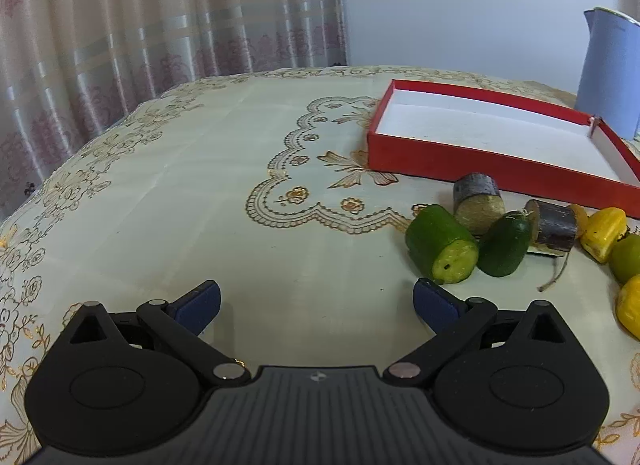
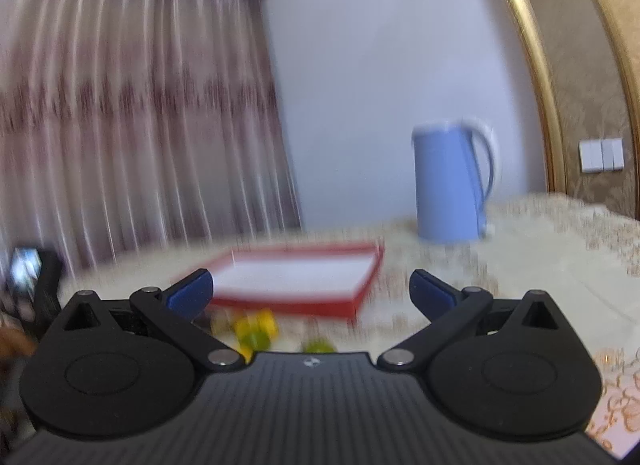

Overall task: Organize fruits
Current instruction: 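Move both tools toward the fruit cluster beside the red tray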

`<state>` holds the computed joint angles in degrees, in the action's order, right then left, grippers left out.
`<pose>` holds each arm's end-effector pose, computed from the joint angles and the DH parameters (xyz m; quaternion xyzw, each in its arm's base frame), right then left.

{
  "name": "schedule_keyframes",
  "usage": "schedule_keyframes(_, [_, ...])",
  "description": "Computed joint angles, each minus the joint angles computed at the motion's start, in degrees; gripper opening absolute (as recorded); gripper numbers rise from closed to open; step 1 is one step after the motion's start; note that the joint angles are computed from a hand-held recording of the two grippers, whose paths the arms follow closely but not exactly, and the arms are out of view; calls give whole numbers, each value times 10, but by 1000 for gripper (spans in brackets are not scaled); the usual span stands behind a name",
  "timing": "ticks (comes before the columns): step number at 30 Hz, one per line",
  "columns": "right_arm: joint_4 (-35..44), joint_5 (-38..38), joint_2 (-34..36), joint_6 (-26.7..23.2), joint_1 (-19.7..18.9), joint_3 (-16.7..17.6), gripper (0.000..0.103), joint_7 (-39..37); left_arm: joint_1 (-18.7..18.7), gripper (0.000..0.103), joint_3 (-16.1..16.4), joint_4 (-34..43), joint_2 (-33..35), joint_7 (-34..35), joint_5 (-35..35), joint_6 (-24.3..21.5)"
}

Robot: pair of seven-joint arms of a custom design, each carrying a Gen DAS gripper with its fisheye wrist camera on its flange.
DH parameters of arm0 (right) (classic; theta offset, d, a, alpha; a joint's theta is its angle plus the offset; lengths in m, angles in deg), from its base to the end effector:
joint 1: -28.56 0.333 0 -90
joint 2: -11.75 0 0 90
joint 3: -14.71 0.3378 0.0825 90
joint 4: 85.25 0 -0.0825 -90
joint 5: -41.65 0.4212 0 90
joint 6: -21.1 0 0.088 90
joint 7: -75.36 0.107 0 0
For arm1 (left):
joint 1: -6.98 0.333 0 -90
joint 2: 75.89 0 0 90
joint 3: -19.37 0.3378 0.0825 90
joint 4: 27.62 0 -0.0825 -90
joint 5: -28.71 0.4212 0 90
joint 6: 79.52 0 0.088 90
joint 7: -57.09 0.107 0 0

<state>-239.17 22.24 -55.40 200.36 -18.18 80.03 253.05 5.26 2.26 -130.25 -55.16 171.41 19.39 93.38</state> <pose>0.4007 0.2052 0.4615 -0.3650 0.6767 -0.5029 0.3949 0.7030 -0.1985 0.4625 -0.4476 0.7842 -0.3471 0.2534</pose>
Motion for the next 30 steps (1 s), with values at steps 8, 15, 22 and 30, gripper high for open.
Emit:
schedule_keyframes(8, [17, -12, 50, -14, -5, 11, 103, -21, 18, 103, -24, 7, 5, 32, -24, -9])
schedule_keyframes(15, [1, -38, 83, -11, -3, -21, 103, -60, 21, 103, -32, 14, 9, 53, -43, -15])
schedule_keyframes(22, [12, -51, 117, -26, -16, -24, 103, -78, 21, 103, -34, 19, 12, 70, -55, -21])
schedule_keyframes(30, [11, -52, 141, -18, -17, -35, 103, -88, 15, 103, -28, 18, 12, 73, -56, -16])
